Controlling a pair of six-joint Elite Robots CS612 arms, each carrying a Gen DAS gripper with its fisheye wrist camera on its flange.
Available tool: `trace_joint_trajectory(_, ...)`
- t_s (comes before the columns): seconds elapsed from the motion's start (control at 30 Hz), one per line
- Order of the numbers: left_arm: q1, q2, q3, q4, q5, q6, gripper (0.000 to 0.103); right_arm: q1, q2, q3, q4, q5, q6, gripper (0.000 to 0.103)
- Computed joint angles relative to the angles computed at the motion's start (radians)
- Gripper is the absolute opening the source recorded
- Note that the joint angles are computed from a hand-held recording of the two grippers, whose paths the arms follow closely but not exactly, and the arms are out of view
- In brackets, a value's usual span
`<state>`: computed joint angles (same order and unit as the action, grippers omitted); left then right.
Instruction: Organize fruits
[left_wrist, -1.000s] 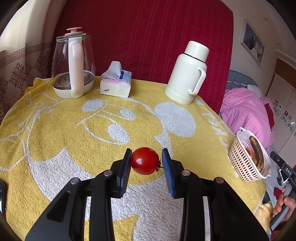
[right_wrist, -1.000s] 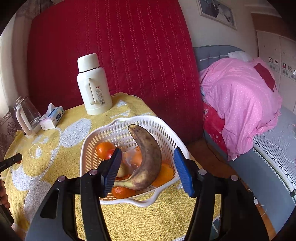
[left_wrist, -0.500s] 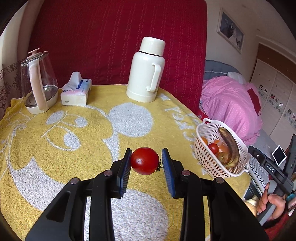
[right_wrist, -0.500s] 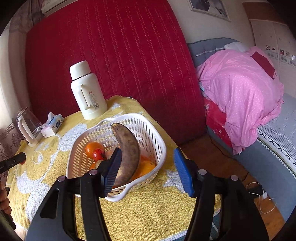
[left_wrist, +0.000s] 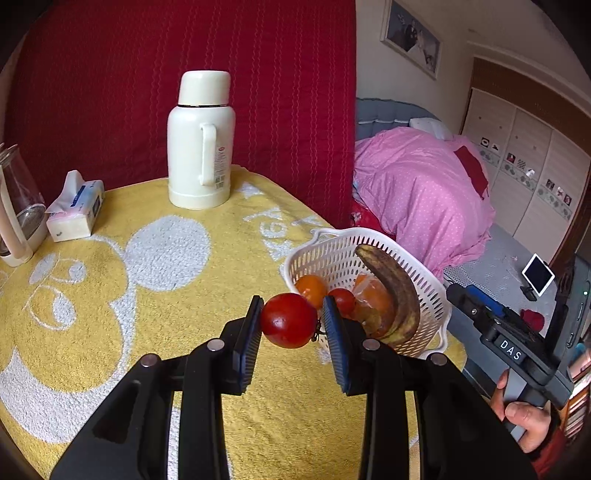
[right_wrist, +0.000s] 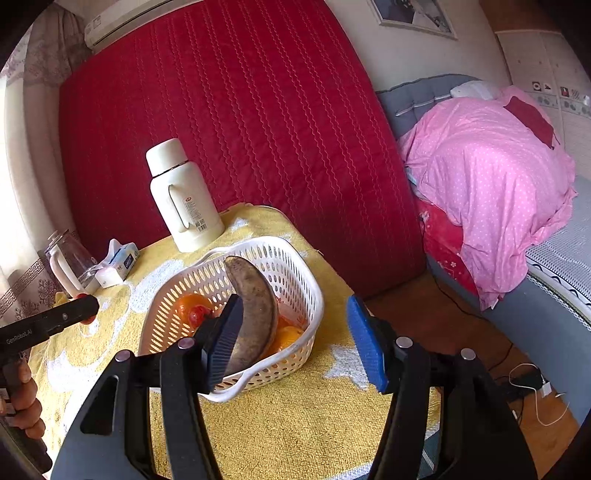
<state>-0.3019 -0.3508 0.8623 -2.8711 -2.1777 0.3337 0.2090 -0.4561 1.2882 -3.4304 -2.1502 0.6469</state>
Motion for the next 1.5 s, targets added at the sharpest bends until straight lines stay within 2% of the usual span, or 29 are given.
trace_joint_trajectory(0.3,-0.031,-0.002,0.017,0.014,-0.006,0.051,0.033,-0.008,-0.002,0.023,-0.043,0.026,0.045,0.063)
trace_joint_trajectory(0.53,-0.044,0.008,0.006,0.046,0.005,0.081,0.035,-0.01,0.0,0.024,-0.037,0.042,0.063,0.063)
trace_joint_trajectory(0.6,-0.043,0.012,0.001,0.05,-0.001,0.085,0.048,-0.01,0.001,0.023,-0.038,0.039,0.063,0.064)
trace_joint_trajectory(0.63,-0.042,0.013,0.001,0.037,-0.003,0.079,0.06,-0.01,0.001,0.022,-0.035,0.037,0.064,0.065)
trace_joint_trajectory(0.67,-0.041,0.016,0.0,0.023,-0.005,0.074,0.067,-0.009,0.002,0.02,-0.032,0.036,0.066,0.067)
trace_joint_trajectory(0.9,-0.026,0.021,-0.005,-0.02,0.001,0.024,0.077,-0.009,0.004,0.017,-0.02,0.031,0.083,0.071)
trace_joint_trajectory(1.03,-0.019,0.023,-0.001,-0.06,0.046,-0.015,0.086,-0.009,0.003,0.02,-0.021,0.025,0.088,0.078)
trace_joint_trajectory(1.1,-0.017,0.022,0.005,-0.082,0.071,-0.026,0.087,-0.009,0.003,0.02,-0.021,0.024,0.087,0.079)
trace_joint_trajectory(1.13,-0.016,0.019,0.013,-0.095,0.086,-0.027,0.089,-0.009,0.004,0.019,-0.019,0.025,0.086,0.081)
trace_joint_trajectory(1.27,-0.019,0.01,0.042,-0.15,0.145,-0.016,0.095,-0.007,0.002,0.022,-0.027,0.02,0.083,0.098)
trace_joint_trajectory(1.5,-0.023,0.004,0.065,-0.174,0.184,0.012,0.098,-0.013,-0.01,0.044,-0.027,0.056,0.109,0.099)
